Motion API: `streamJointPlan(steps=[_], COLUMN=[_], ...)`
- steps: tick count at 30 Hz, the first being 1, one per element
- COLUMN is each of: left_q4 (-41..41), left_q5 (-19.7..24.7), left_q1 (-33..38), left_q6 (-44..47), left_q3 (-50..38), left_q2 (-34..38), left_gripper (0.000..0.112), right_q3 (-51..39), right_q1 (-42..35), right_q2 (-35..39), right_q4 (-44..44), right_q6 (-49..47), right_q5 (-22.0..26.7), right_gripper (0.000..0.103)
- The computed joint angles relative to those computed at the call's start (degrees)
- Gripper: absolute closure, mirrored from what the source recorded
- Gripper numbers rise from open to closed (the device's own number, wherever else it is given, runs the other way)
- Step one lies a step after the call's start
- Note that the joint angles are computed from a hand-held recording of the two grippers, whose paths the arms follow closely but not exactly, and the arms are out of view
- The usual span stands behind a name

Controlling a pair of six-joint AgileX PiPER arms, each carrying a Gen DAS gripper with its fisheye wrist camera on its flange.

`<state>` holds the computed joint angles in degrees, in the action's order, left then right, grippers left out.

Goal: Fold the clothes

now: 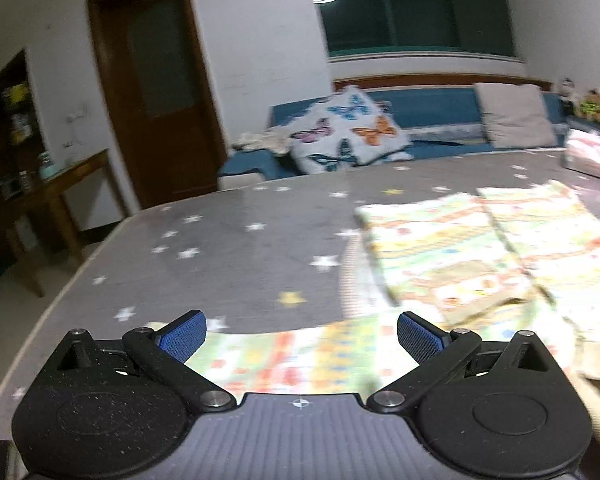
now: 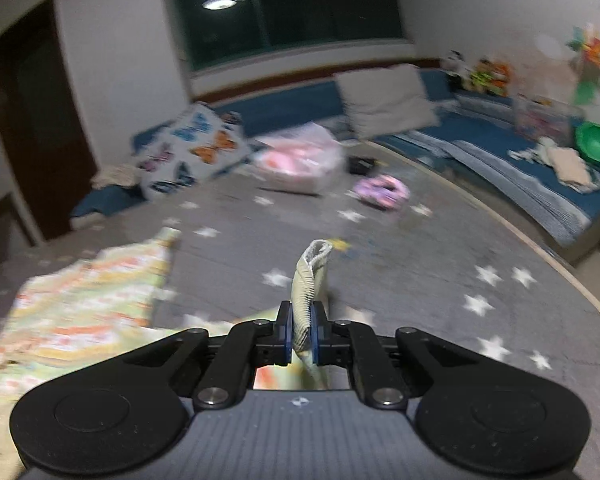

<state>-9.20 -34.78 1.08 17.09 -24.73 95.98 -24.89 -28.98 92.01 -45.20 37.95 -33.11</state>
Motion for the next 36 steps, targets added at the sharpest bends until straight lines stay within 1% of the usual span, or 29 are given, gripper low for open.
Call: streamJointPlan(steps=[3, 6, 8, 11, 17, 21, 29, 30, 32, 33, 35, 36], left_q4=[-2.2, -3.8, -3.2, -3.6, -2.5, -1.7, -0.1, 0.0, -0.1, -0.2, -0.2, -0.2], left_q5=[-1.1, -3.1, -3.8, -5.6, -9.0, -10.4, -11.7, -11.7, -11.7, -11.7, -11.7, -11.6], left_q1=[-4.8, -9.4, -11.5, -14.5, -17.8, -18.7, -17.6, -17.3, -16.7, -16.3, -15.6, -15.2], left_q6=[0.9, 1.1, 0.3, 0.1, -1.4, -2.1, -3.2, -3.3, -3.4, -3.4, -3.2, -3.1], left_q3=[0.8, 2.2, 2.8, 3.8, 5.8, 6.7, 7.9, 8.0, 8.2, 8.4, 8.7, 8.8], left_q2=[0.5, 0.5, 0.5, 1.1, 2.4, 2.8, 3.1, 3.2, 3.1, 2.9, 2.6, 2.4], left_gripper=[0.009, 0.009, 0.009, 0.009, 0.009, 0.009, 0.009, 0.009, 0.009, 0.009, 0.009, 0.009], right_q3=[0.2, -0.5, -1.4, -3.1, -7.0, -9.9, -13.5, -14.1, -14.4, -14.3, -14.3, -14.2], right_q1=[1.9, 5.4, 8.1, 13.5, 26.7, 34.2, 43.2, 43.8, 45.3, 45.4, 45.7, 45.8], right_q2=[-4.9, -8.7, -10.5, -12.0, -12.2, -10.4, -5.8, -4.9, -3.5, -3.3, -2.9, -2.7], right_q4=[-8.5, -15.0, -18.5, -20.5, -16.7, -14.1, -10.1, -11.2, -10.5, -11.0, -12.3, -12.9], right_q6=[8.7, 16.7, 21.7, 25.9, 26.2, 25.1, 23.9, 25.0, 24.5, 24.8, 25.6, 26.0], right_q5=[-0.4, -0.7, -1.1, -0.8, 2.7, 5.1, 7.0, 6.7, 6.8, 6.8, 6.8, 6.8], right_gripper=[0.095, 0.095, 0.096, 0.096, 0.096, 0.096, 0.095, 0.095, 0.089, 0.085, 0.084, 0.080])
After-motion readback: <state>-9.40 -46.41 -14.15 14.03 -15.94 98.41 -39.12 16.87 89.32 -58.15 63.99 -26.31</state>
